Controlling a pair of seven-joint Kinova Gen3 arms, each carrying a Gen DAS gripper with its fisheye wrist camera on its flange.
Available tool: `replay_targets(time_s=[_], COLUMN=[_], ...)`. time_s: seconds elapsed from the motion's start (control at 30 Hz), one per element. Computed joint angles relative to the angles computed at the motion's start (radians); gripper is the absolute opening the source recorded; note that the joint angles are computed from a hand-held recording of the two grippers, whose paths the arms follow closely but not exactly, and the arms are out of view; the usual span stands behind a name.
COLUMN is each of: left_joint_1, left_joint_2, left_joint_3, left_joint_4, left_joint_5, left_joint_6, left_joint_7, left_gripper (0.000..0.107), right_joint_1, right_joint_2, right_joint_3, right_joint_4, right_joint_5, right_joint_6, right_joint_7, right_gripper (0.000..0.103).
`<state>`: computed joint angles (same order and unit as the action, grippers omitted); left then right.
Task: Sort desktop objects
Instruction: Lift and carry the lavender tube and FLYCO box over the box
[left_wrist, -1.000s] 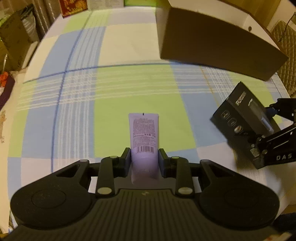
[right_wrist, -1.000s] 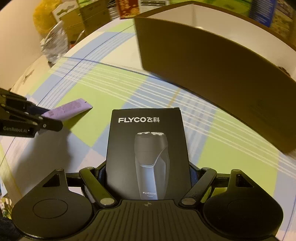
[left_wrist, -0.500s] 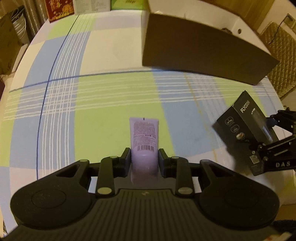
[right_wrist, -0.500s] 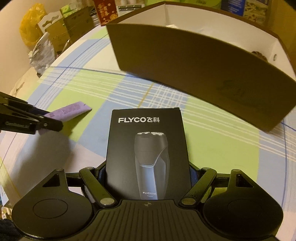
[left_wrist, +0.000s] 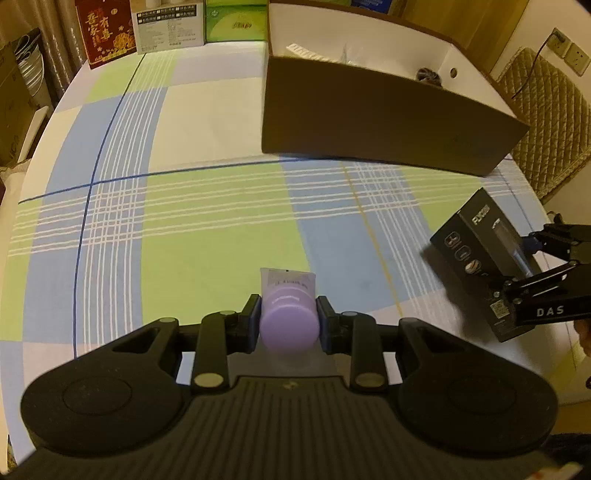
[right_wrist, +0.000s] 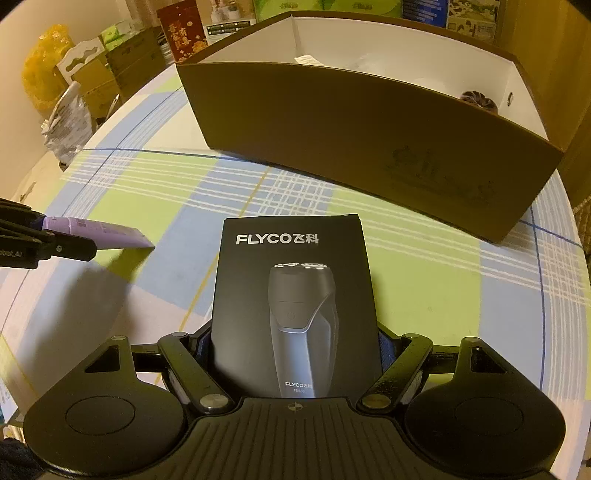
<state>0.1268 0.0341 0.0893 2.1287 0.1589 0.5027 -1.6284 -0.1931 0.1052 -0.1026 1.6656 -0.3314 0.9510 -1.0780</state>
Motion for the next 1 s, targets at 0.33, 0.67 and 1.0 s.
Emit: replay_targets(time_s=[0.33, 0.67, 1.0], left_joint_1=[0.006, 0.024, 0.053], left_joint_2=[-0.034, -0.066, -0.052], left_joint_3=[0.001, 0.001, 0.015], left_joint_4=[0.002, -0.032, -0.107], left_joint_5=[0.025, 0.088, 0.132], left_joint_6=[-0.006, -0.017, -0.031], left_joint_7=[-0.044, -0.135, -0.214], left_gripper=[0.026, 0.026, 0.026], right_joint_1=[0.012, 0.028, 0.057], right_joint_2=[-0.018, -0.033, -0.032], right_joint_3=[0.007, 0.019, 0.034], right_joint_4=[0.004, -0.027, -0.094], right_joint_5=[-0.025, -0.050, -0.091], right_joint_6=[-0.009, -0.004, 0.008], right_joint_7=[0.023, 0.045, 0.082], right_gripper=[0.076, 0.076, 0.076])
